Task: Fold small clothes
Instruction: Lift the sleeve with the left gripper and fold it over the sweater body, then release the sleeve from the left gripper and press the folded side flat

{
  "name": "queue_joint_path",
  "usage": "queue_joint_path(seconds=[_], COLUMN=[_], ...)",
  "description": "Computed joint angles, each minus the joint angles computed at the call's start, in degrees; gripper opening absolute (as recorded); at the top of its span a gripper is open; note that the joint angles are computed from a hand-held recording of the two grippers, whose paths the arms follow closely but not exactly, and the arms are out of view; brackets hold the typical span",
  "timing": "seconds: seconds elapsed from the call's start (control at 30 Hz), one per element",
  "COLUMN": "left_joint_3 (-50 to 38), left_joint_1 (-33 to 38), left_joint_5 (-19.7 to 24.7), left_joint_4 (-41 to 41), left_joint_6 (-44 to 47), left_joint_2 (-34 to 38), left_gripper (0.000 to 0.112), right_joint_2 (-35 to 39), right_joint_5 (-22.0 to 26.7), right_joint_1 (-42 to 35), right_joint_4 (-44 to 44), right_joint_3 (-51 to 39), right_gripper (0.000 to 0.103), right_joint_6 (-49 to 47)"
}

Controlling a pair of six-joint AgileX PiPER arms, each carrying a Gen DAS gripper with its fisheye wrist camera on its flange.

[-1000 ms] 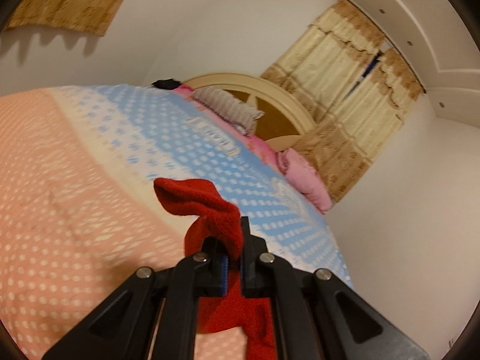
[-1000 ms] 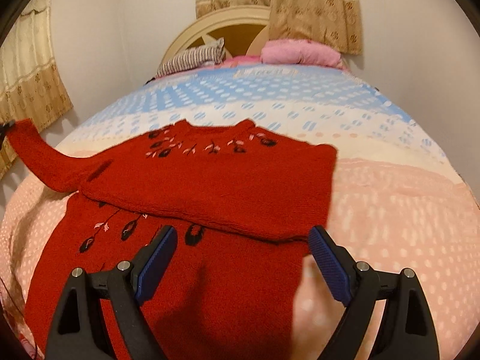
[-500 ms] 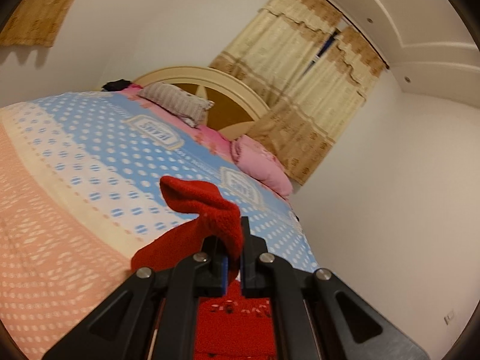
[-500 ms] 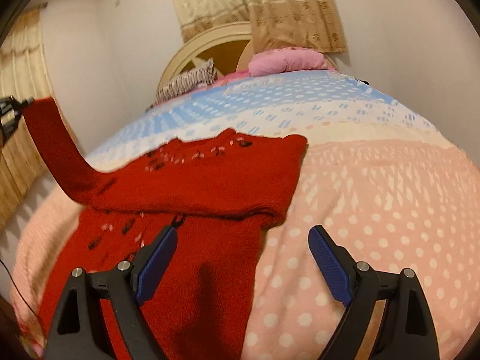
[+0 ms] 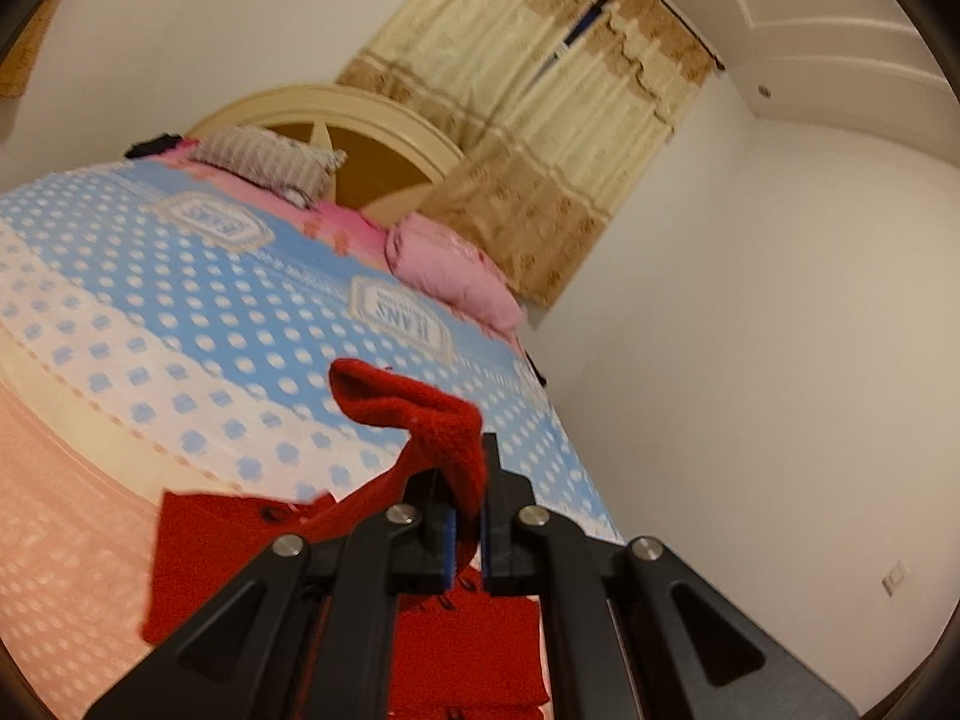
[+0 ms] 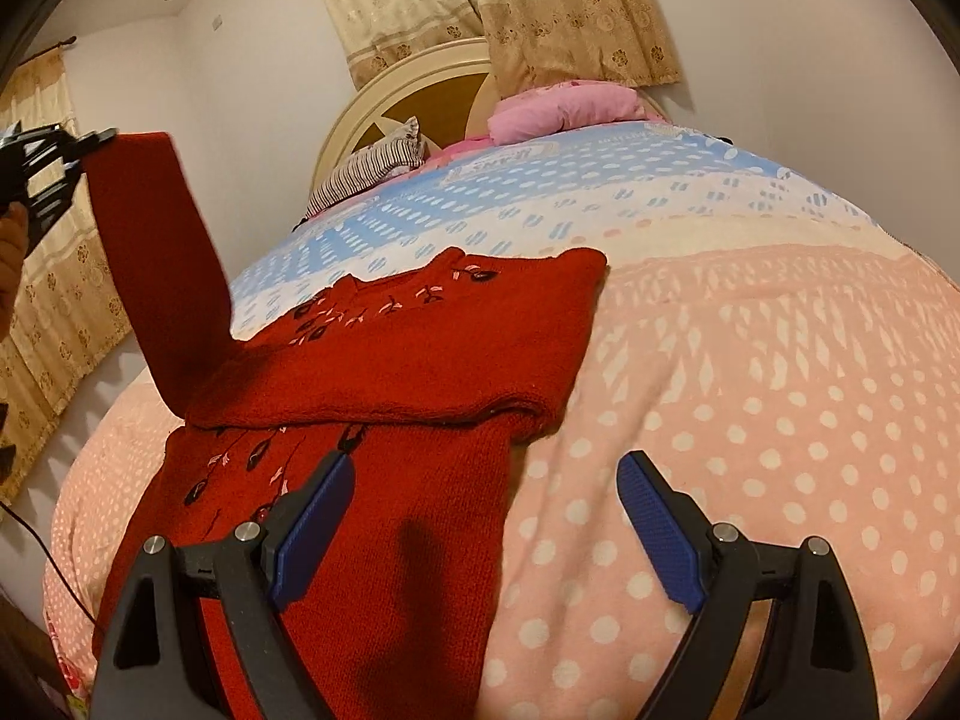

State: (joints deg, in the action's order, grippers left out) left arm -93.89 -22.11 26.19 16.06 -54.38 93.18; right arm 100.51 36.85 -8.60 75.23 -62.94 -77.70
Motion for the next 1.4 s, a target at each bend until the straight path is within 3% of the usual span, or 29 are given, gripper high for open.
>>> queue_joint_path(seconds=[0.17,0.27,0.33,0.43,0.5,0.53,0.57,0.63,0.67,0.8,0.87,0.97,1.07,1.27,1.4], left_joint_3=[-4.4,-13.5,-21.6,-26.1,-20.1,-16.2,-10.7,-2.0,2.7,15.6,20.0,26.8,33.9,36.9,34.3], left_joint_1=[-6.3,-11.1,-13.6,-14.6,-17.0,-18.1,-19.0,-20.4,-21.2,-22.0,-19.6,-13.6,-7.7,-4.6,-4.8], left_joint_5=[1.7,10.0,17.8,22.4,21.1,20.3,18.3,15.3,16.3,23.1,24.3,23.0,17.2,10.5,9.4], left_joint_4=[6.2,10.4,10.5,4.9,10.0,13.8,17.8,24.4,28.7,39.5,40.4,36.4,32.9,29.1,29.5], left_joint_6=[-5.5,-5.3,-2.0,7.0,6.0,3.9,1.3,-2.0,-3.7,-10.0,-11.2,-12.6,-14.4,-13.4,-11.0], left_joint_2=[8.3,16.8,23.3,27.0,23.5,21.0,17.6,12.0,8.9,2.8,1.1,-2.3,-7.6,-8.9,-5.6], left_gripper=[0.004,0.004,0.013,0.024,0.05,0.071,0.083,0.088,0.091,0.097,0.097,0.097,0.097,0.097,0.101], right_joint_2=[1.2,1.0,0.8,0.6,0.5,0.5,0.6,0.6,0.7,0.8,0.9,-0.2,-3.6,-0.8,5.1], right_joint_5=[0.4,0.1,0.2,1.2,1.9,2.1,2.5,2.6,2.4,1.9,1.8,0.9,1.3,4.4,5.5], right_joint_1=[0.2,0.0,-0.3,-1.5,-2.4,-2.6,-2.9,-2.9,-2.7,-2.3,-2.2,-2.2,-2.8,1.2,6.5], right_joint_4=[-2.8,-2.2,-1.0,1.4,3.3,4.0,4.5,4.3,3.8,2.3,1.6,3.3,6.8,-12.0,-23.9], right_joint_3=[-1.4,-1.0,-0.5,0.3,0.8,1.0,1.1,0.9,0.7,0.2,0.0,1.1,3.4,-10.1,-21.2], right_gripper=[0.09,0.09,0.09,0.09,0.09,0.09,0.09,0.09,0.09,0.09,0.09,0.09,0.09,0.089,0.073], right_joint_6=[3.2,2.6,1.7,0.1,-1.1,-1.5,-1.9,-1.5,-1.0,0.6,1.3,-0.4,-4.3,21.2,34.1])
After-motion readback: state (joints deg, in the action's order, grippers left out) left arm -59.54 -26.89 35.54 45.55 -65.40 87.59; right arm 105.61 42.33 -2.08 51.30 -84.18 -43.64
